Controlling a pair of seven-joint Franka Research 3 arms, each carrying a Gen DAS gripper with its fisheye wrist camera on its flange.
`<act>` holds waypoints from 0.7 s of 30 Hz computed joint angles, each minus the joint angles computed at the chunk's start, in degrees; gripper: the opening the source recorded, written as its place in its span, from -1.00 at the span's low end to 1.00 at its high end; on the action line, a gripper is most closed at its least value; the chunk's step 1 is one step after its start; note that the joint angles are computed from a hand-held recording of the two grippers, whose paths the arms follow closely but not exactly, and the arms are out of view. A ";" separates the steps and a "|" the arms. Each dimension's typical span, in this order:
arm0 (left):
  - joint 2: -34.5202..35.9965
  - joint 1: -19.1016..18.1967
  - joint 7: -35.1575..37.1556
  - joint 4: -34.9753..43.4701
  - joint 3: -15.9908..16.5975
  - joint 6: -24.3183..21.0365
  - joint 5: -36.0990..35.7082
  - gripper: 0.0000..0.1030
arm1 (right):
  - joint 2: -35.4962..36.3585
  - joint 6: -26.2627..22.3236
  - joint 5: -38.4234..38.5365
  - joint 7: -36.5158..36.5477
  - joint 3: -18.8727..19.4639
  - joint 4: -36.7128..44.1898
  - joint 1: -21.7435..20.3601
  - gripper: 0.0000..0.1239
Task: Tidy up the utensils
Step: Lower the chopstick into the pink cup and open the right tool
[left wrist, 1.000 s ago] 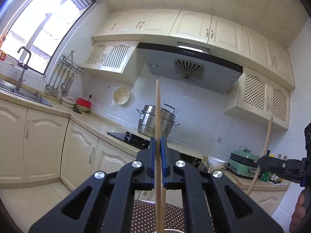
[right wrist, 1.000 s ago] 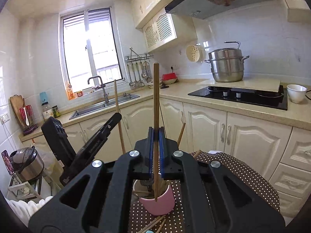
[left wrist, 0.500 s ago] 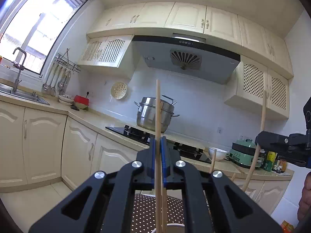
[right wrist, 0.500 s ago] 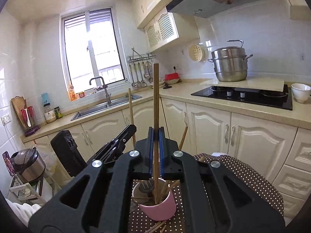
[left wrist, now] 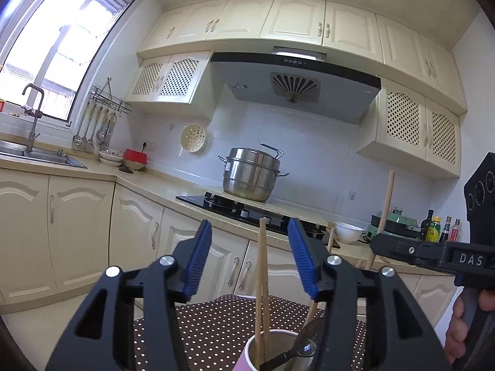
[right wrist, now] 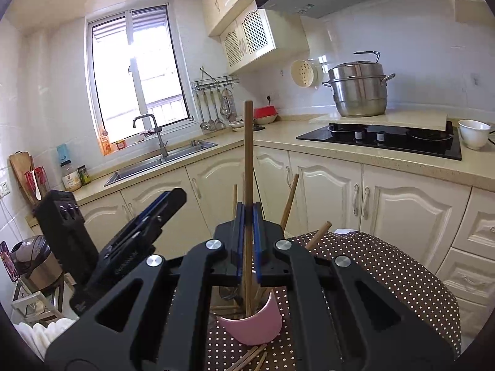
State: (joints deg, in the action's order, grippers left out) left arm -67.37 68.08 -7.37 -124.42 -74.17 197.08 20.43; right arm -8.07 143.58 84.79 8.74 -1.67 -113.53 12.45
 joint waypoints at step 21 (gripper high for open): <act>9.48 -17.38 8.32 -4.34 5.79 -17.37 6.78 0.46 | -4.62 12.05 1.51 0.65 1.64 -5.75 4.00 -0.85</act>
State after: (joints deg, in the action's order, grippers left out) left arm -57.88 50.70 0.95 -128.76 -68.37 179.72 27.21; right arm -12.69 155.63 86.30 9.39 -0.03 -119.28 16.45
